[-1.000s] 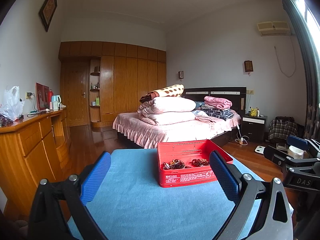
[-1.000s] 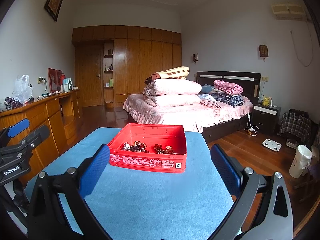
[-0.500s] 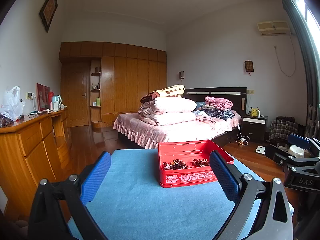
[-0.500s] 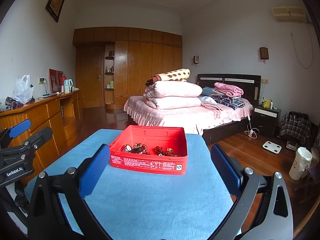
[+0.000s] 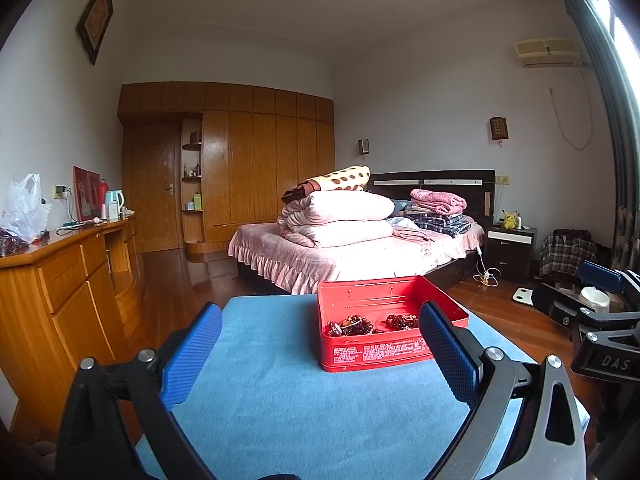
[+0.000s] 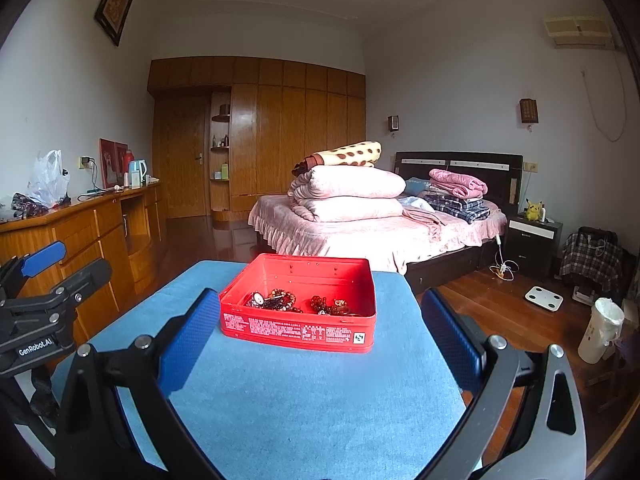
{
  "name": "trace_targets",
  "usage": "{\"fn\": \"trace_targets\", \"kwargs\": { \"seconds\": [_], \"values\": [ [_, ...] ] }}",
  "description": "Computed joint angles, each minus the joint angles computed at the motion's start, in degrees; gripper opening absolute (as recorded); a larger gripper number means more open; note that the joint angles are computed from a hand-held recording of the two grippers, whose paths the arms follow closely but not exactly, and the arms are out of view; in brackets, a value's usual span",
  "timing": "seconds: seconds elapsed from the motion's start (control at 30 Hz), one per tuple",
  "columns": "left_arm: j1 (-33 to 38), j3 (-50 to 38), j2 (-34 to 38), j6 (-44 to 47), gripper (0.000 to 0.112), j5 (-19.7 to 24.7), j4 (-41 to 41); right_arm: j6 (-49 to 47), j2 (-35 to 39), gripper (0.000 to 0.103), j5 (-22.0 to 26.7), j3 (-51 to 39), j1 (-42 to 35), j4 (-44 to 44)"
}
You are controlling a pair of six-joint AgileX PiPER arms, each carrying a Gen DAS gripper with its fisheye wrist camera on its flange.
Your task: Organize jewelry
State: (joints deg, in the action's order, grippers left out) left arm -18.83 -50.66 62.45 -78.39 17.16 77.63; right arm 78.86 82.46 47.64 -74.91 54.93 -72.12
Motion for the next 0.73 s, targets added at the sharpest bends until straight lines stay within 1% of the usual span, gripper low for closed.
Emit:
{"fn": "trace_targets", "kwargs": {
  "seconds": [0.1,0.23,0.43,0.53,0.73],
  "values": [
    [0.0,0.1,0.0,-0.9,0.097,0.0,0.8,-0.2,0.0,0.098,0.1,-0.1,0.1,0.1],
    [0.8,0.1,0.0,0.3,0.097,-1.4,-1.1,-0.6,0.0,0.098,0.3,-0.3,0.0,0.4],
    [1.4,0.0,0.2,0.7,0.097,-2.1,-1.8,-1.5,-0.4,0.098,0.3,-0.1,-0.3,1.0],
    [0.7,0.1,0.4,-1.3,0.097,-1.0,0.4,-1.5,-0.5,0.098,0.1,0.0,-0.4,1.1],
    [-0.1,-0.1,0.8,-1.0,0.097,0.1,0.1,-1.4,-0.4,0.098,0.2,0.0,-0.4,0.9]
  ]
}}
